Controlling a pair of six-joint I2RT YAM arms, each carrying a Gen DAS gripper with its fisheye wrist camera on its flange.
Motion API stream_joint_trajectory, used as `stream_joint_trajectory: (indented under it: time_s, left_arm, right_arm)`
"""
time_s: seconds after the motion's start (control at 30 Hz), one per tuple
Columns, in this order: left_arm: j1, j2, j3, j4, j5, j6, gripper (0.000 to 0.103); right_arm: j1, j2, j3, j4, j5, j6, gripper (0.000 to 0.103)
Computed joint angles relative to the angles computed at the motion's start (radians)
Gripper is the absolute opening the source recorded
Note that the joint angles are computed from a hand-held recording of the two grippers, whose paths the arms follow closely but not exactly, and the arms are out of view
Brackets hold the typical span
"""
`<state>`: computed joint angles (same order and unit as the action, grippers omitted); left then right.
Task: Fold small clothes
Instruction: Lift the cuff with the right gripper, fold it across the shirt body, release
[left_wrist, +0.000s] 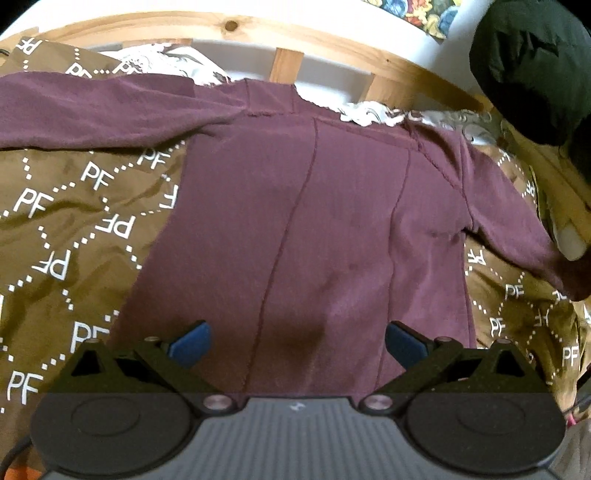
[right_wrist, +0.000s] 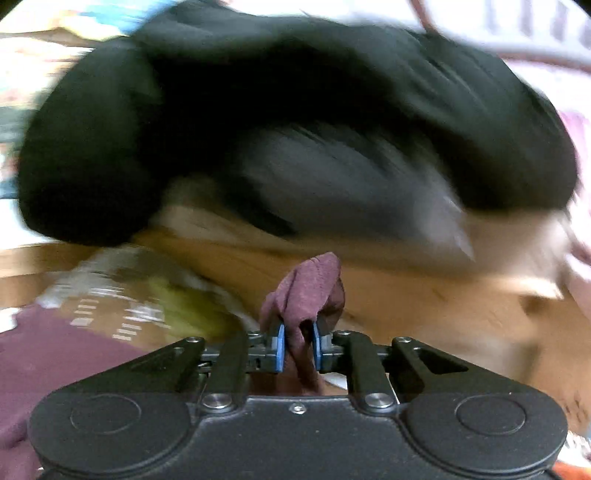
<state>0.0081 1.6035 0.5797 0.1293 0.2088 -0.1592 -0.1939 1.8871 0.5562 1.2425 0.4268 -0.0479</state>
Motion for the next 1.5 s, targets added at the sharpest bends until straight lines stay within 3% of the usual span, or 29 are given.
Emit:
stream_joint_trajectory:
  time_s: [0.2,0.47,0.67,0.97,1.03,1.1,1.37,1.5]
  left_arm:
    - [0.054,-0.021,-0.003,0.016,0.012,-0.026,0.102]
    - [0.169,-0.084,-0.048,0.126,0.034,-0.133,0.102]
    - [0.210,-0.046,-0.030,0.150,0.060,-0.181,0.102]
    - [0.221,0.012,-0.021,0.193,0.068,-0.168,0.102]
    - [0.219,0.033,-0.006,0.187,0.067,-0.170,0.102]
    - [0.218,0.045,0.000,0.186,0.070,-0.167,0.102]
    - [0.209,0.065,0.007,0.179,0.060,-0.153,0.102]
    - [0.208,0.061,0.007,0.174,0.060,-0.149,0.102]
  right_arm:
    - [0.227,-0.053,-0.046,0.100,-0.127,-0.155,0.015]
    - [0.489,-0.054,-0.021,-0.010,-0.245,-0.204,0.015]
    - [0.547,-0.016,-0.018,-0.104,-0.394,-0.231,0.015]
    - [0.588,0.059,-0.032,-0.210,-0.500,-0.319,0.015]
    - [0.580,0.060,-0.049,-0.235,-0.528,-0.331,0.019]
    - [0.576,0.034,-0.037,-0.339,-0.561,-0.350,0.021]
    - [0.582,-0.060,-0.035,-0.572,-0.676,-0.465,0.043]
    - [0.545,-0.162,-0.054,-0.706,-0.805,-0.482,0.061]
